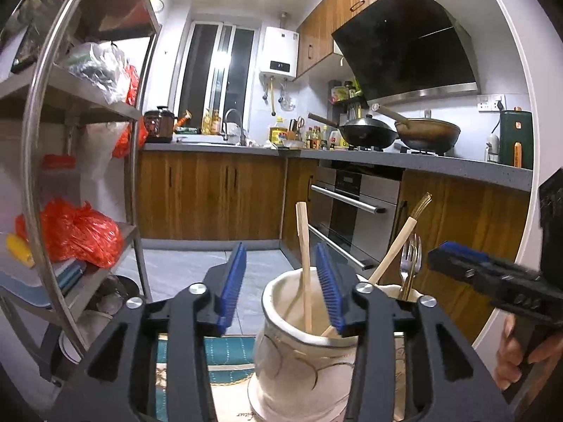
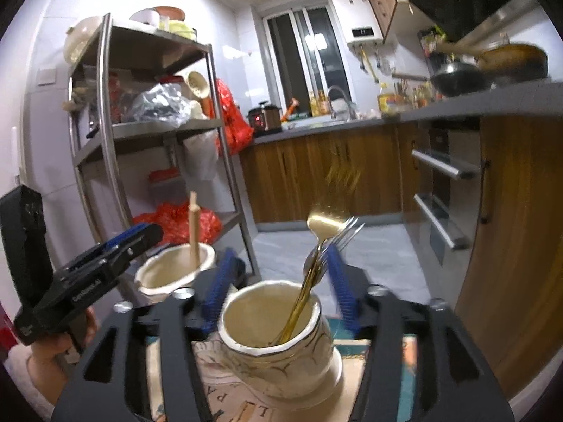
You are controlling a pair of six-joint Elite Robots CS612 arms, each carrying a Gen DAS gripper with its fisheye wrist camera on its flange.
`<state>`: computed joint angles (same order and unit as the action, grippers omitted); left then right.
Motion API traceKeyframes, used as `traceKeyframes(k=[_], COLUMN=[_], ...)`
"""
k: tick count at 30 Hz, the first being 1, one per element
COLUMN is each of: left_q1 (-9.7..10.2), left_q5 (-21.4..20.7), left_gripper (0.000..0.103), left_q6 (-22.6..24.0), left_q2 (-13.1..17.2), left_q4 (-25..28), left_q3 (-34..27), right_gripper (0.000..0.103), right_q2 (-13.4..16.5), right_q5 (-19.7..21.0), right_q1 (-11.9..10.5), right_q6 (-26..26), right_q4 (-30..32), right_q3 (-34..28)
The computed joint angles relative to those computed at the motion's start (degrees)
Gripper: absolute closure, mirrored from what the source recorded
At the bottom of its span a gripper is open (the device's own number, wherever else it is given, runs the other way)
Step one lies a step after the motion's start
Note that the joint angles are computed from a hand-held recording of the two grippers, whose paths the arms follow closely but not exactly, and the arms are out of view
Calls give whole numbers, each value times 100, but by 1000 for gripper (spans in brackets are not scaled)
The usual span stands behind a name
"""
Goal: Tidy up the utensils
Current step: 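Release the gold fork into the short pot while the left tool releases the chopstick, then move both open tools back toward the remaining utensils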
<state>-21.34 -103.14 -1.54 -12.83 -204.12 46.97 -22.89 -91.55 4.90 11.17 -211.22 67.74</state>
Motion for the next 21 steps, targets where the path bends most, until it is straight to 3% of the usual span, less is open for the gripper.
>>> traceKeyframes(k=[4, 10, 21], left_q1=[-15, -29, -39], left_q5=[159, 281, 413], left_gripper=[27, 6, 5], left_q6=[-24, -9, 159], left_q2=[-111, -357, -844], left_q4=[-173, -499, -885], left_q3=[261, 825, 1959], right_gripper=[13, 7, 6], right_q2=[-143, -330, -533], right_q5=[-109, -373, -652], right_q1=[16, 47, 80], right_q6=[-87, -33, 217], right_q4=[-327, -493, -610], right_q3=[281, 701, 1402])
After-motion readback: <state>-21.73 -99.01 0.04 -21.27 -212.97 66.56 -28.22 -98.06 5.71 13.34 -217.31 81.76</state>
